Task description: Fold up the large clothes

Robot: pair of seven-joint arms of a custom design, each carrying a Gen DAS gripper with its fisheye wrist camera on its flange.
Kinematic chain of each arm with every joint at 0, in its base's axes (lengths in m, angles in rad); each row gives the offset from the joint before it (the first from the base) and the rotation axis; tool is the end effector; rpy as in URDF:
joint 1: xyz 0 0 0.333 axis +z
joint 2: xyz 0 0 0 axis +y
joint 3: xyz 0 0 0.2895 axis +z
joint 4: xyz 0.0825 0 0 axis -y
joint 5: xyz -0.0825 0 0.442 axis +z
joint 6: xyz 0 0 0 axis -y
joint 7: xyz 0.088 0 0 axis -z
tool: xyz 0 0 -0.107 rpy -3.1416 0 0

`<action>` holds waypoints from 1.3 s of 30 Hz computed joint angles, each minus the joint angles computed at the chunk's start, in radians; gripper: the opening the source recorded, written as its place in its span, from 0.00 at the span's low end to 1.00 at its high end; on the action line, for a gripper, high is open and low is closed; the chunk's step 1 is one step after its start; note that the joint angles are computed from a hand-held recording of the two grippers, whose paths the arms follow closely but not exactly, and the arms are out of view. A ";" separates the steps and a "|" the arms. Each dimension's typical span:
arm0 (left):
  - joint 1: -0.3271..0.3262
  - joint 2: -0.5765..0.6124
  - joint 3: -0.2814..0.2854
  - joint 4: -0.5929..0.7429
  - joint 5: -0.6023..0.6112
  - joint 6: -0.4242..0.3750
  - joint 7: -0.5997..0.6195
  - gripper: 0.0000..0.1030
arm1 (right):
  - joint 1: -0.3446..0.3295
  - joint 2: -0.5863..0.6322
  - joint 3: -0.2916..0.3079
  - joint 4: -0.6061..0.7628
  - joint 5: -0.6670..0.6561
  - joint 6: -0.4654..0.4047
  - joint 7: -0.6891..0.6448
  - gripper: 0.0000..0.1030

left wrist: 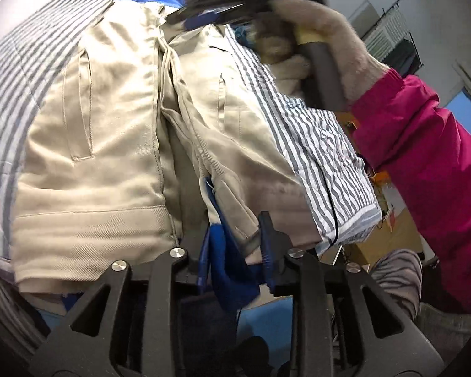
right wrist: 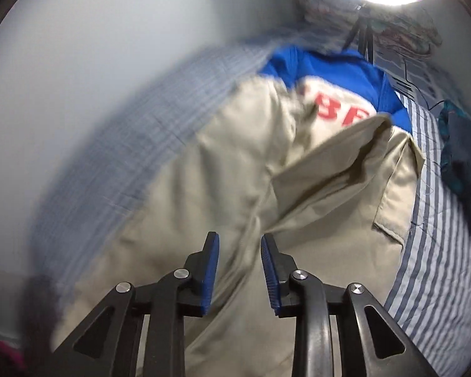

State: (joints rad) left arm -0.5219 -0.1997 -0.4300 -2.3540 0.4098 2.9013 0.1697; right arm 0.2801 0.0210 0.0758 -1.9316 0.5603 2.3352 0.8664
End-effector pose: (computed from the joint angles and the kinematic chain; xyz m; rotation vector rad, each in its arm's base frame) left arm 0.3110 -0.4835 0.4231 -2.1054 1.9781 -1.1671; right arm 0.6082 0.2351 0.4685 -2.3272 1.0199 -0.0421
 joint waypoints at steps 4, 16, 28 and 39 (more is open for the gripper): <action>-0.011 -0.066 -0.006 -0.023 -0.008 -0.034 0.013 0.29 | -0.026 -0.051 -0.024 -0.046 0.065 0.092 0.049 0.24; 0.063 -0.056 -0.014 0.004 0.079 -0.005 0.055 0.29 | -0.033 0.250 -0.009 0.223 -0.149 0.208 0.360 0.21; 0.003 0.123 0.053 0.052 -0.069 0.022 0.276 0.29 | 0.068 0.547 -0.025 0.539 -0.354 0.143 0.490 0.21; 0.015 -0.010 0.035 0.001 -0.060 -0.039 0.248 0.29 | -0.086 0.161 0.053 0.203 -0.052 0.108 0.227 0.33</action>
